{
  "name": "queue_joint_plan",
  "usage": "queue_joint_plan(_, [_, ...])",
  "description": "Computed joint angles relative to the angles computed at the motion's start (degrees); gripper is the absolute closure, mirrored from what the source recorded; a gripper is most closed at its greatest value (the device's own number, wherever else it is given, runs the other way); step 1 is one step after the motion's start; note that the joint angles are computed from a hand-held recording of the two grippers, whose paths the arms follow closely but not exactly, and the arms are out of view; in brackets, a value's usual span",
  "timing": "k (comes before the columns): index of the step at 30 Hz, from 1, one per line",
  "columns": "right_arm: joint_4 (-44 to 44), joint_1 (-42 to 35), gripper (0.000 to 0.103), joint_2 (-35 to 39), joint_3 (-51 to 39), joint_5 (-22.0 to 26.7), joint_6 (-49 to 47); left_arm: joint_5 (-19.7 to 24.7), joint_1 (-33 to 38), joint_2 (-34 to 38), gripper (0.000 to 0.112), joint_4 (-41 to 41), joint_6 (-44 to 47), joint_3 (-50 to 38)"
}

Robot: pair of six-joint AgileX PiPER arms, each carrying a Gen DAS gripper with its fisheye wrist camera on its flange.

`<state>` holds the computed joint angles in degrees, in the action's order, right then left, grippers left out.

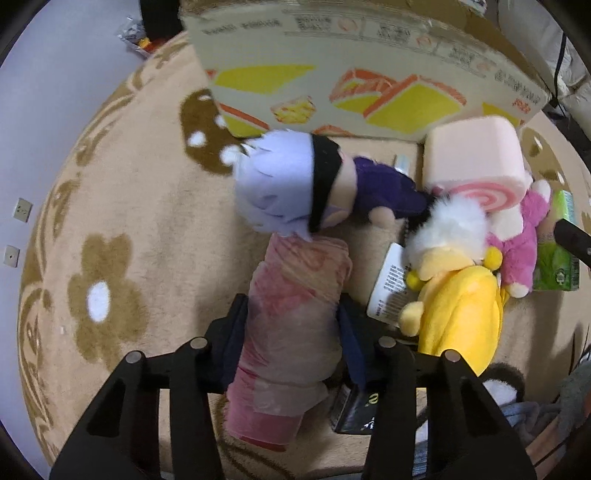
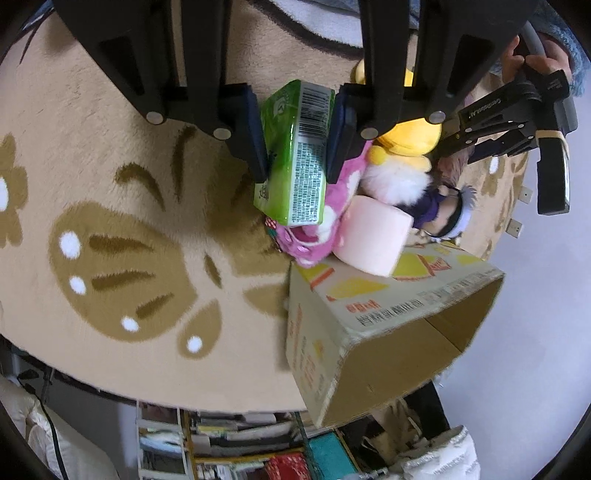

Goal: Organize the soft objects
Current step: 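Grasp the pink-wrapped roll with the left tool while the right tool lifts the green pack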

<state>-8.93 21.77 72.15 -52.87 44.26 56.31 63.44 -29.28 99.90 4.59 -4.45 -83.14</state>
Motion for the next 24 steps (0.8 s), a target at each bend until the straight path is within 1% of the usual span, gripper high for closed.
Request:
queue_joint_plan(1, [-1.23,0.87,0.071,-0.57,-0.21,0.21,1.25,-0.5,0.32,-0.87,0.073,0.38,-0.67,0.48])
queue_joint_plan(3, [-3.04,1.99,0.071,-2.11,0.05,0.47,2.64,-1.2,0.64,-3.0,0.077,0.96,-2.39,1.57])
queue_joint_plan(7, [-7.07,4.83,0.071,-3.56,-0.84,0.95,5.35,-1.15,1.75,-4.5,0.088,-0.28,-1.97,1.16])
queue_joint_plan(9, [-8.54,5.79,0.071,-3.88,-1.07,1.22,6.21,-1.17,2.41,-5.12,0.09,-1.0,-0.78,1.39])
queue_joint_plan(13, [-12.24,7.75,0.071,-4.96,-1.12,1.3,8.83,-1.5,2.37,-5.88,0.09,-0.03,-1.37,0.84])
queue_joint_plan(18, [-19.33,11.29,0.071,-6.6,-1.27,1.96,14.72,-2.18,5.01,-8.07,0.091,-4.42,-0.42,0.53])
queue_joint_plan(24, [-30.07,15.85,0.071,-7.58,-1.56,2.12,21.83,-6.25,7.12,-11.76,0.093,-6.95,0.91,0.4])
